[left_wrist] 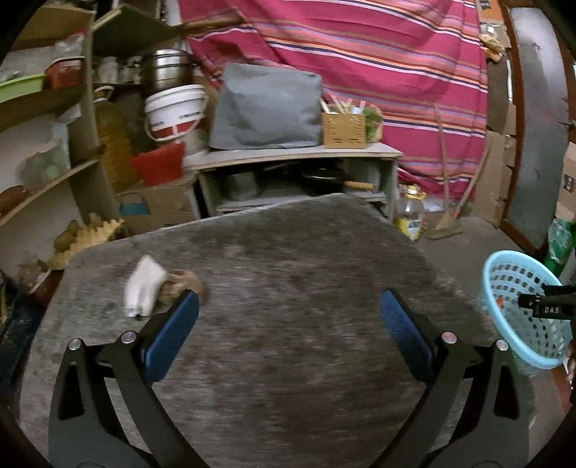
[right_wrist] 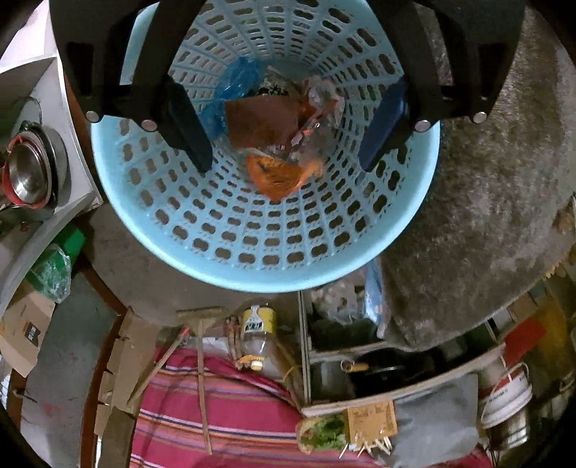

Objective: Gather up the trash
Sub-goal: 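Move both tools back over the white mask and tan paper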

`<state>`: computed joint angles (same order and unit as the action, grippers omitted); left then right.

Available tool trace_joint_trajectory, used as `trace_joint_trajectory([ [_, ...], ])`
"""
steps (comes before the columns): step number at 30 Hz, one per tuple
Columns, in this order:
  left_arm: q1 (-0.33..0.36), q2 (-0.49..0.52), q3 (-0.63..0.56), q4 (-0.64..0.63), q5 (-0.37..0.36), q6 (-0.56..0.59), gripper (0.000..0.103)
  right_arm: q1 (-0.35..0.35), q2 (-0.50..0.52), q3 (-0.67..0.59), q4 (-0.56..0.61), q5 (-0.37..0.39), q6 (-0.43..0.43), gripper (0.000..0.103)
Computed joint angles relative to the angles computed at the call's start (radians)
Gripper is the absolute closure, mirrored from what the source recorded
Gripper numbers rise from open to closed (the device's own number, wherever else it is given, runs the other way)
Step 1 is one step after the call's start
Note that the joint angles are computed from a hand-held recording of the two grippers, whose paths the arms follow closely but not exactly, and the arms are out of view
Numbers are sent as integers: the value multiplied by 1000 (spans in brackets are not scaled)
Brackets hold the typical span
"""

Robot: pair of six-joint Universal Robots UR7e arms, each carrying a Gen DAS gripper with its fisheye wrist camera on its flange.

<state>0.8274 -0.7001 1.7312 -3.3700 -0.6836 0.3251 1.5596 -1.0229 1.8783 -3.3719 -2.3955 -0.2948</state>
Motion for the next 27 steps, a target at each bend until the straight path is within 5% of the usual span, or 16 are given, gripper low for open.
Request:
trace_joint_trajectory([
  [4,27,-37,5,-23,13,23,6,46,48,-23,-156,-24,-71,6],
  [10,75,-79,-4,-21,14,7,6,99,114,-63,-293,57,-123,6],
  [27,180,-68,-66,-108,80,100,6,173,361,-305,-165,60,-217,6],
])
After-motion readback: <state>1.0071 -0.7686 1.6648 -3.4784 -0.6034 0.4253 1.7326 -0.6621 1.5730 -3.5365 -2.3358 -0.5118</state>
